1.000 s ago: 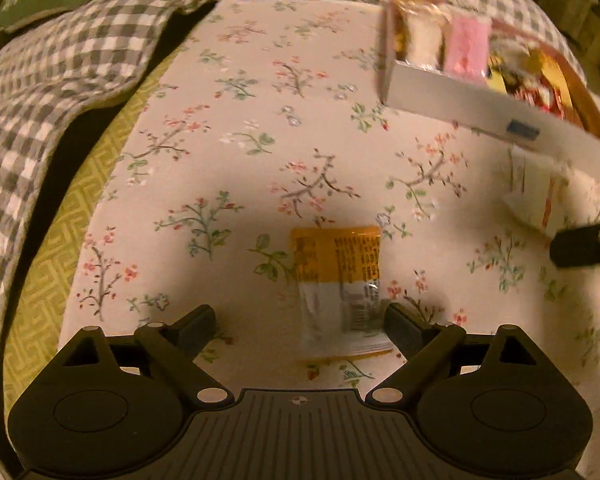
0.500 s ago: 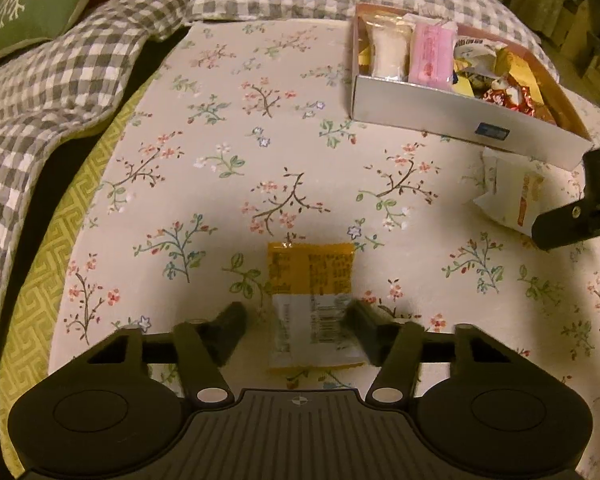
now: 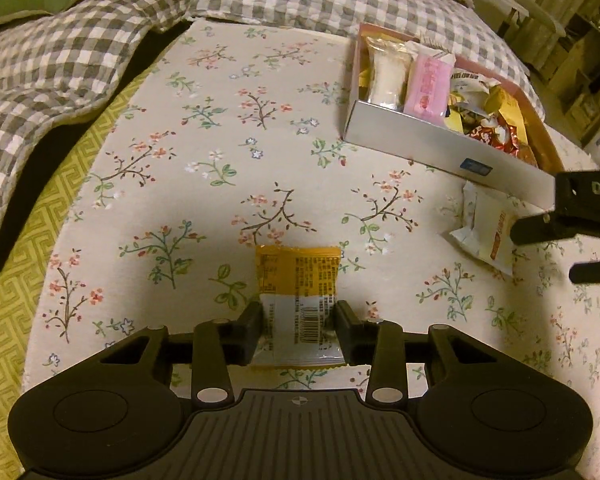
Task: Organize snacks
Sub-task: 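Grasp the orange-white packet with the left gripper while the right grasps the white red-striped packet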
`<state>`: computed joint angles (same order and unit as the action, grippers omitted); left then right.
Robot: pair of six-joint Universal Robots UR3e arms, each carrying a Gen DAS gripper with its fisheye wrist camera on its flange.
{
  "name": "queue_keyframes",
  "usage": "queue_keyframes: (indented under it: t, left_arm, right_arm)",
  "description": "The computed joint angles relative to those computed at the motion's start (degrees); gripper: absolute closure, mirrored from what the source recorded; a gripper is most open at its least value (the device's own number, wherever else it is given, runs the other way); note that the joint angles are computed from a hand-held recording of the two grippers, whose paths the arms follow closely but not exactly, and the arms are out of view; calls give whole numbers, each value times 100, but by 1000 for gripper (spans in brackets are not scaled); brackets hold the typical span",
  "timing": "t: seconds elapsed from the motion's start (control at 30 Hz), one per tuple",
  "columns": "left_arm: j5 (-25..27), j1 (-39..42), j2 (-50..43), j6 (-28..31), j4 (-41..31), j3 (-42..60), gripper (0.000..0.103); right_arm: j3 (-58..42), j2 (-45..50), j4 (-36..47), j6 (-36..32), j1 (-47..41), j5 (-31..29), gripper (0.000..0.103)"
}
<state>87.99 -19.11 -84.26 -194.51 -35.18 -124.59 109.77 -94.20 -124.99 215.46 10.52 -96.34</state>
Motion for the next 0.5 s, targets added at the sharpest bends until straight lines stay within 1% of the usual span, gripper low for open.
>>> queue_keyframes:
  t: [0.03,0.1,0.2,0.27,0.43,0.47,0.5]
  left_arm:
    - [5,-2,-10,-3,-6,3,67]
    - [15,4,-35,6,2,1,67]
    - [34,3,-65,24,34,-5,67]
    - [44,-2,-81,39,52,-4,67]
    - [17,28,-107,131,118,-19,67]
    - [16,35,-120,153,140,-20,67]
    - [12,39,-123,164,158,-27,67]
  right_arm:
    - [1,80,-93,26,25,-75,15]
    - [74,151,-279,67,-28,-36,17]
    - [203,217,-544,166,-184,326,17]
    - [212,325,-719,310,-200,446,17]
    - [-45,735,-993,499,-42,406,18]
    - [-94,771,-951,353,-74,554,18]
    - [-164,865,-944,350,-31,513,18]
